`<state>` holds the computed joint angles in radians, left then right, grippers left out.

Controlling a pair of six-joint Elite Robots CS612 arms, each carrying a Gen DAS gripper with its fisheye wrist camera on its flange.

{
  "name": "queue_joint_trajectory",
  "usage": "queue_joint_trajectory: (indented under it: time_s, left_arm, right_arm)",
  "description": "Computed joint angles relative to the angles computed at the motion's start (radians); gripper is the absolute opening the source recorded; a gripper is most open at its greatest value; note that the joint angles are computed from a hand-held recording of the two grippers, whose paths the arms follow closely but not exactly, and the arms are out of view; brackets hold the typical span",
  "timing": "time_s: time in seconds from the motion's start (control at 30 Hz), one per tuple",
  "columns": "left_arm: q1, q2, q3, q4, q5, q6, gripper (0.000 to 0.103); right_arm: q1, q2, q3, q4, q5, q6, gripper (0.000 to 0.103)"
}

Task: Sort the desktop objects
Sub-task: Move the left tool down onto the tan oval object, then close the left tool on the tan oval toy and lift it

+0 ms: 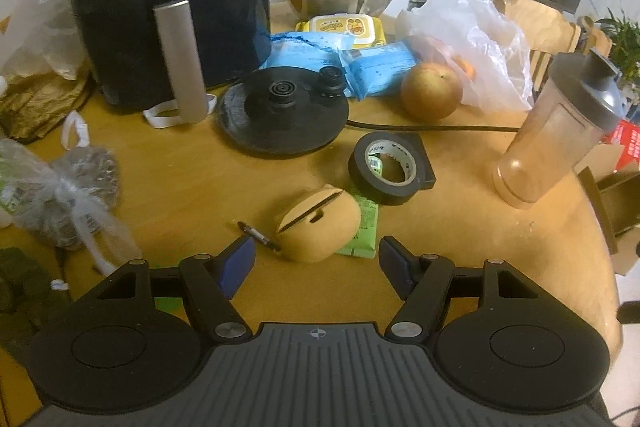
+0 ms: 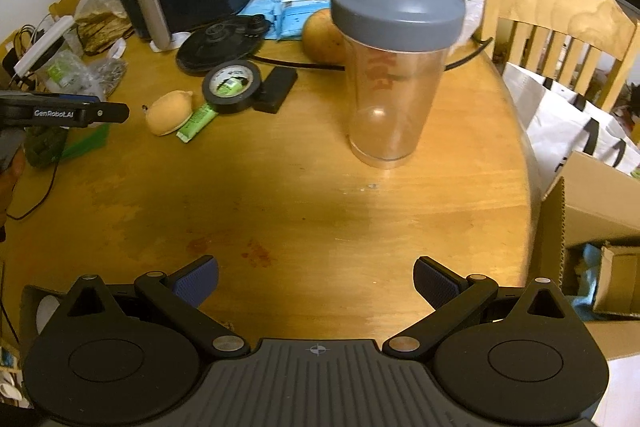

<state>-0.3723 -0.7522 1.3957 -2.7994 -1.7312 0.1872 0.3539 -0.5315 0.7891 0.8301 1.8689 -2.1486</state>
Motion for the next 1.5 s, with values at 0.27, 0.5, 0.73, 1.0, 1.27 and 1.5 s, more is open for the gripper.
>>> queue_joint_trajectory:
  time_s: [0.27, 0.5, 0.73, 1.0, 1.27, 1.5]
  left_arm:
    - [0.0, 0.047, -0.074, 0.074, -0.019, -0.043, 0.068]
    - [0.006, 0.095, -0.153, 0.146, -0.054, -0.166, 0.068]
    - [0.008, 0.129, -0.208, 0.209, -0.065, -0.242, 0.07]
    - [0.005, 0.147, -0.235, 0.253, -0.056, -0.271, 0.073]
    - [-0.002, 0.143, -0.224, 0.239, -0.029, -0.306, 0.072]
    - [-0.001, 0.116, -0.184, 0.189, -0.017, -0.299, 0.07]
  right_arm:
    - [0.001, -0.004, 0.018, 0.018, 0.009, 0.054, 0.103]
    - [0.0, 0.001, 0.018, 0.037, 0.009, 0.083, 0.103]
    - [0.0, -0.003, 0.028, 0.035, 0.008, 0.066, 0.103]
    - [-0.002, -0.01, 0.045, 0.033, 0.012, 0.072, 0.103]
    - [-0.003, -0.017, 0.058, 0.025, 0.011, 0.067, 0.103]
    - [-0.004, -0.025, 0.071, 0.005, 0.012, 0.045, 0.103]
